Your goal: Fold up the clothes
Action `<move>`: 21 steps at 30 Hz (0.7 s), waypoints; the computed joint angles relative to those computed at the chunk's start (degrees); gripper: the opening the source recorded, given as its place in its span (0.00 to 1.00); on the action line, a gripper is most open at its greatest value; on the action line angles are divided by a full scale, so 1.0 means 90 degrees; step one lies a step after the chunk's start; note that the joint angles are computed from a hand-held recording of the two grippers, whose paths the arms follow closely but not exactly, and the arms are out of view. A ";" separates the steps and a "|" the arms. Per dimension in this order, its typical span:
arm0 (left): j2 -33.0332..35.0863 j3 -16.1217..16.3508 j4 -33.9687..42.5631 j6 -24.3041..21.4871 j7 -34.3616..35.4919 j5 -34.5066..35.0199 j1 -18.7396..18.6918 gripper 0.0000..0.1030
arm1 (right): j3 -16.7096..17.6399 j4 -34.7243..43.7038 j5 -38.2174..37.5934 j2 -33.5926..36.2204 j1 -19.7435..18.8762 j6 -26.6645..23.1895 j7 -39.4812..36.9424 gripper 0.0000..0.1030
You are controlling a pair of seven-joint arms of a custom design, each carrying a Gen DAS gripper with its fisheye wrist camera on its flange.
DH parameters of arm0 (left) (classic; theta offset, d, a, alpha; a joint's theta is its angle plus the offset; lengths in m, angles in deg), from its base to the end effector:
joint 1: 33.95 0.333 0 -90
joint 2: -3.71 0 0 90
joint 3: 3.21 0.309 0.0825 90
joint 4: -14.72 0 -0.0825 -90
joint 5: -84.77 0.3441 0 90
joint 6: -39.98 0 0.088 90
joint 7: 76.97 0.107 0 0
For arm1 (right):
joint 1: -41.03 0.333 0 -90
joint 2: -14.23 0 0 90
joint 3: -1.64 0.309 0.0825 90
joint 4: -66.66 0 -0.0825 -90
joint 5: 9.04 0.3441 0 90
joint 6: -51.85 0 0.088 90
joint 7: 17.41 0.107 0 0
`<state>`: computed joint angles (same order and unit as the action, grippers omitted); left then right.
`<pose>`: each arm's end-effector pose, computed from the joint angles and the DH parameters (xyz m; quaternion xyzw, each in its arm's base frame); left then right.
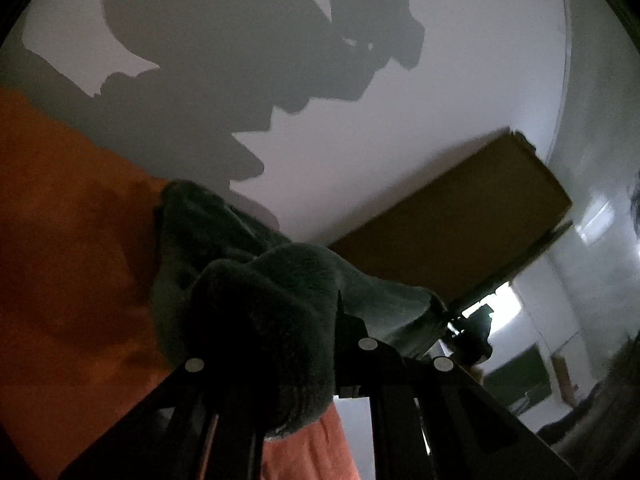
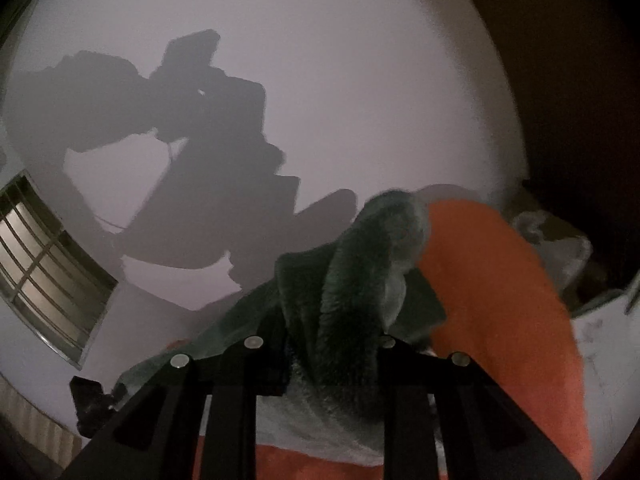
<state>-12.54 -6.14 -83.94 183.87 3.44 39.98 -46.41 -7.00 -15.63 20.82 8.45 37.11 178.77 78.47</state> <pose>0.4429 -0.1221 0.8038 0.6437 -0.4927 0.5845 0.0355 0.4944 -0.1005 0.8127 -0.4654 0.7402 -0.1345 0.4664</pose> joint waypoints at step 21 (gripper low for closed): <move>0.1871 -0.0746 -0.0124 -0.0614 -0.0612 -0.0012 0.0887 0.62 | -0.0156 -0.2304 0.0697 0.1108 -0.0777 -0.0164 -0.0774 0.47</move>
<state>4.29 -12.85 -85.06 178.35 -2.07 39.87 -38.43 -8.41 -36.36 27.09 18.42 30.11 177.30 71.51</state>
